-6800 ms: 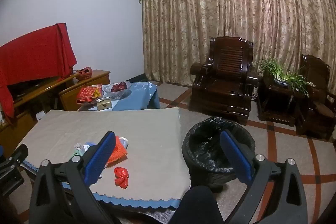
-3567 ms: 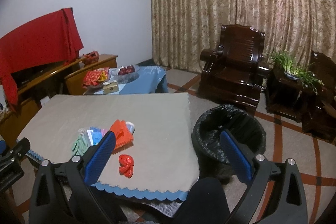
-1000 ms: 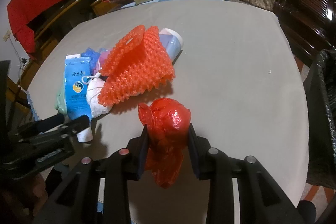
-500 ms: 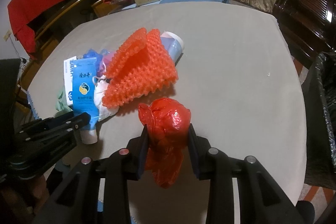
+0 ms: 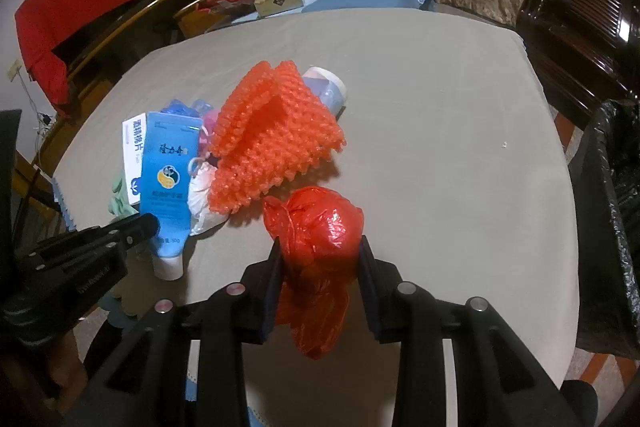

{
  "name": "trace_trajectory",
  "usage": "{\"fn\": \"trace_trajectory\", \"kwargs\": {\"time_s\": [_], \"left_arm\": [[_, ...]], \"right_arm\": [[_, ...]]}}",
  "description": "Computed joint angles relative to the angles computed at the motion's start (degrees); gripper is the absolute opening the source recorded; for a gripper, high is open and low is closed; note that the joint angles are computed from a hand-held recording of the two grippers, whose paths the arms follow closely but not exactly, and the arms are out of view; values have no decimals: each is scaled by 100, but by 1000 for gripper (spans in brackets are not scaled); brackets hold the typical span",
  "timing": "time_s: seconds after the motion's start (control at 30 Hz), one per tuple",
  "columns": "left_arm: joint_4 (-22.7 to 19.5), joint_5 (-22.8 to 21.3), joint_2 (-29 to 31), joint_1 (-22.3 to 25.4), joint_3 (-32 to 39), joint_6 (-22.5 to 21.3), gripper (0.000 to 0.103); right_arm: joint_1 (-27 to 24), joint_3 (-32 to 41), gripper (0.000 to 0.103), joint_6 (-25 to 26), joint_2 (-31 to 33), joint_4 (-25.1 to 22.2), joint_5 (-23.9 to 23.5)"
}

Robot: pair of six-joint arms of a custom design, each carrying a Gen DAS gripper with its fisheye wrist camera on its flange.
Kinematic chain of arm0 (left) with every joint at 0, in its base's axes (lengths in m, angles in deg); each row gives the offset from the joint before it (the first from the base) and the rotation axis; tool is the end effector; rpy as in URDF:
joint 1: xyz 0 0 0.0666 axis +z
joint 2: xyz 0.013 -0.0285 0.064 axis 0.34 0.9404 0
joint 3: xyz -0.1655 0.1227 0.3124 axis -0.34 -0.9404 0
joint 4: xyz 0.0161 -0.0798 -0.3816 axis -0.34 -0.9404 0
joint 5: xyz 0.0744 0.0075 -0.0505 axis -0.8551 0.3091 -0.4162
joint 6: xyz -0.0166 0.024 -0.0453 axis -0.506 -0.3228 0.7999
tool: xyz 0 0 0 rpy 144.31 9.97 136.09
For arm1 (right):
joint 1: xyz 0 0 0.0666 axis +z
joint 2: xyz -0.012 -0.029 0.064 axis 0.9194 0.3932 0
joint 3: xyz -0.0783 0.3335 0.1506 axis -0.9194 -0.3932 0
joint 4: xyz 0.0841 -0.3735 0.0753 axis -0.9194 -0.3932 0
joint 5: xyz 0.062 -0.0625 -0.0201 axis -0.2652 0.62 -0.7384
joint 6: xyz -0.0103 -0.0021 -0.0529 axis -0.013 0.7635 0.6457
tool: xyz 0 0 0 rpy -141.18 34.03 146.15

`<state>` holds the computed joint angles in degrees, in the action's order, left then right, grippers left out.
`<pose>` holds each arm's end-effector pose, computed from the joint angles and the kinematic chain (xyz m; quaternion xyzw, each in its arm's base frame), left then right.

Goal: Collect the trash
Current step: 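Grasp the blue-and-white tube with the left gripper while the right gripper holds the red bag, then carry both items over the black bin and open both grippers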

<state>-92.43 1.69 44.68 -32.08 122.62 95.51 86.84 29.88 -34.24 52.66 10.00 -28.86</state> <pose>0.3213 -0.3855 0.3490 -0.1585 0.9563 0.0401 0.2422 0.3503 0.1350 0.3244 -0.1459 0.9381 0.1652 0.2671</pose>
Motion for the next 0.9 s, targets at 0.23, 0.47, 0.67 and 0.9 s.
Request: {"fn": "trace_trajectory", "kwargs": {"time_s": [0.23,0.47,0.67,0.9], "left_arm": [[-91,-261,-156,-90,143,111,8],[-261,-384,-156,-143,348,179,8],[-552,-497,-24,-323,687,285,8],[-803,-707,223,-644,1250,275,7]], "right_arm": [[-19,2,35,15,-59,-6,-22],[-21,18,35,43,-211,-72,-17],[-138,180,35,105,-485,-319,87],[-541,374,35,296,-906,-639,132]]}}
